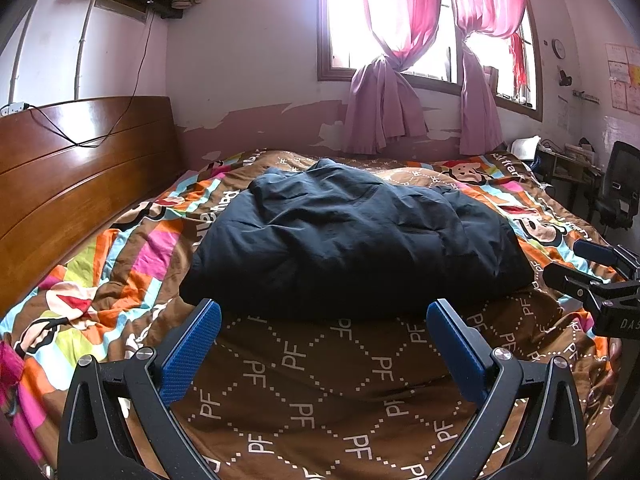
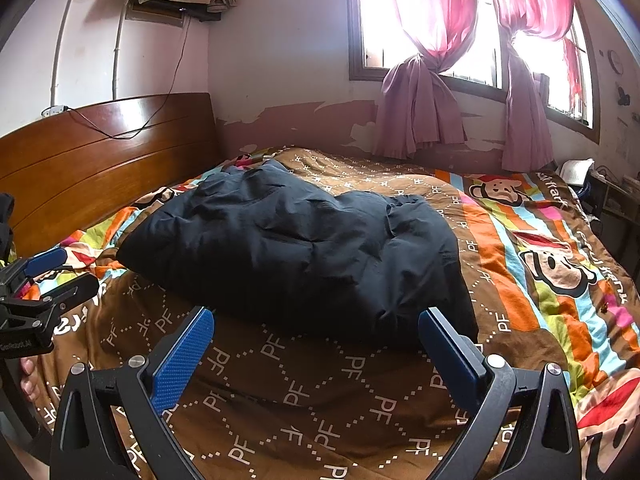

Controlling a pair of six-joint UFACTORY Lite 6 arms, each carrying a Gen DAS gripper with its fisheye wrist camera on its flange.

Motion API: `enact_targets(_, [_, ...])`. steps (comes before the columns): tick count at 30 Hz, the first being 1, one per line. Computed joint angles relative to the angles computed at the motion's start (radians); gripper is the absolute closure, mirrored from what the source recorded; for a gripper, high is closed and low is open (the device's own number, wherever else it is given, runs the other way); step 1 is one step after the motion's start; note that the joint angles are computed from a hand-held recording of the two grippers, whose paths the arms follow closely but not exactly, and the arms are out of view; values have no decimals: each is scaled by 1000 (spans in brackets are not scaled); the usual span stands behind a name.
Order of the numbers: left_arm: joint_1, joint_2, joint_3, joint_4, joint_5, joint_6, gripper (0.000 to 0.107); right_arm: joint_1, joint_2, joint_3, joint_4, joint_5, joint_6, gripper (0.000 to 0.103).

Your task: Fold large clothes

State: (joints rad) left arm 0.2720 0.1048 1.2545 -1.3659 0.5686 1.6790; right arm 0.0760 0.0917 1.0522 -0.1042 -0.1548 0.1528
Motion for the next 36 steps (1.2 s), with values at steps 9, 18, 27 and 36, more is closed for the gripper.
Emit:
enact_targets(9, [3, 0, -1, 4, 4, -2, 6, 3, 2, 2, 53, 4, -47, 0])
enact_targets(18, [9, 3, 2, 14, 10, -8, 6, 9, 10, 14, 115, 14, -100, 0])
enact_targets(27, [19, 8, 0, 62, 16, -28, 6, 5, 9, 14, 83, 16, -72, 0])
enact_targets(36, [17, 20, 16, 78, 16, -37, 6, 5, 10, 16, 83, 17, -71, 0])
